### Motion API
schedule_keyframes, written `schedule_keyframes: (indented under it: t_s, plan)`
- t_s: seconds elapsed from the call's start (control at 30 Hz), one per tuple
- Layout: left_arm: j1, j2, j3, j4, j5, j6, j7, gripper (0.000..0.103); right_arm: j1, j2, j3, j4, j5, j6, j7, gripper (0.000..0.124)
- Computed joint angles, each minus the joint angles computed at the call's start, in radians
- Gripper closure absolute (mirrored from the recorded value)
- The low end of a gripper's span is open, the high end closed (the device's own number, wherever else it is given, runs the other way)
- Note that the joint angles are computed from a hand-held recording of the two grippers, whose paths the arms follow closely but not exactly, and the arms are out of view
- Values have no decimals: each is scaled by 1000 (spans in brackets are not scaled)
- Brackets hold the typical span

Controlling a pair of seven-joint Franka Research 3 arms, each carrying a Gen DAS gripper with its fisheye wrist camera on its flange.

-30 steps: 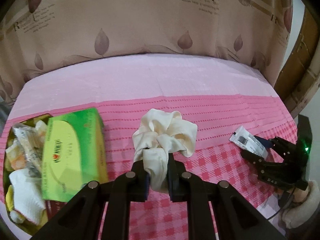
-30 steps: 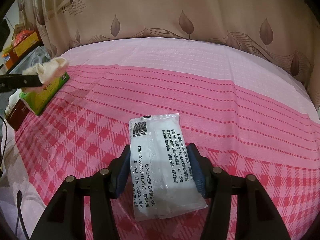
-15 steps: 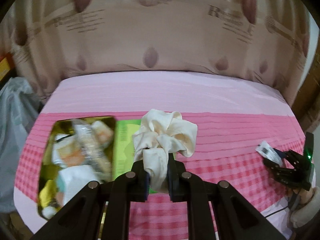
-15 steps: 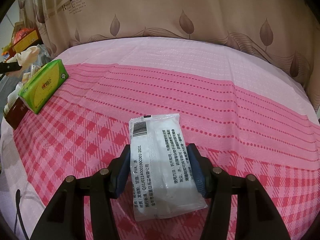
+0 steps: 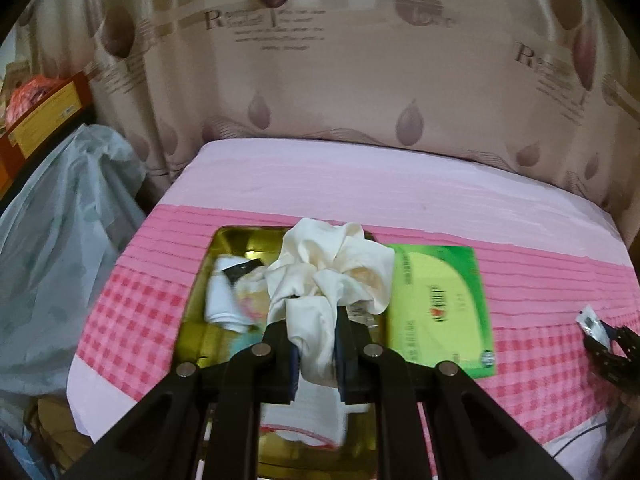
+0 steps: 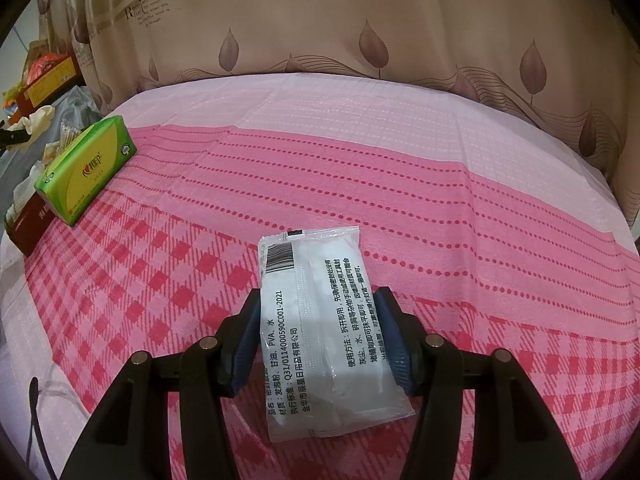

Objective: Organize soft objects
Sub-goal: 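Carry the scrunchie into the tin and open the left tool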

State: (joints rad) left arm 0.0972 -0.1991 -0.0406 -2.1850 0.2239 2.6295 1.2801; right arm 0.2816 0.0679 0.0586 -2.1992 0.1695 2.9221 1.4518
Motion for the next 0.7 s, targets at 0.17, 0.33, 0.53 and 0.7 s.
schedule_keyframes:
  t_s: [0.17,0.33,0.53,0.7]
  plan:
    - [20,21,15,12,-4,-10,-2,90,1,1,-1,1,-4,-1,3,70]
    - [44,54,18,30,25,-14,-20,90,0,2,-1,3,-2,-2,2,70]
    - [62,94,24,39,29,-33,-29,90,1,3,-1,5,-4,-3,2,70]
    - [71,105,33,22,1,-28,-8,87,0,2,-2,6,-3,-5,0,70]
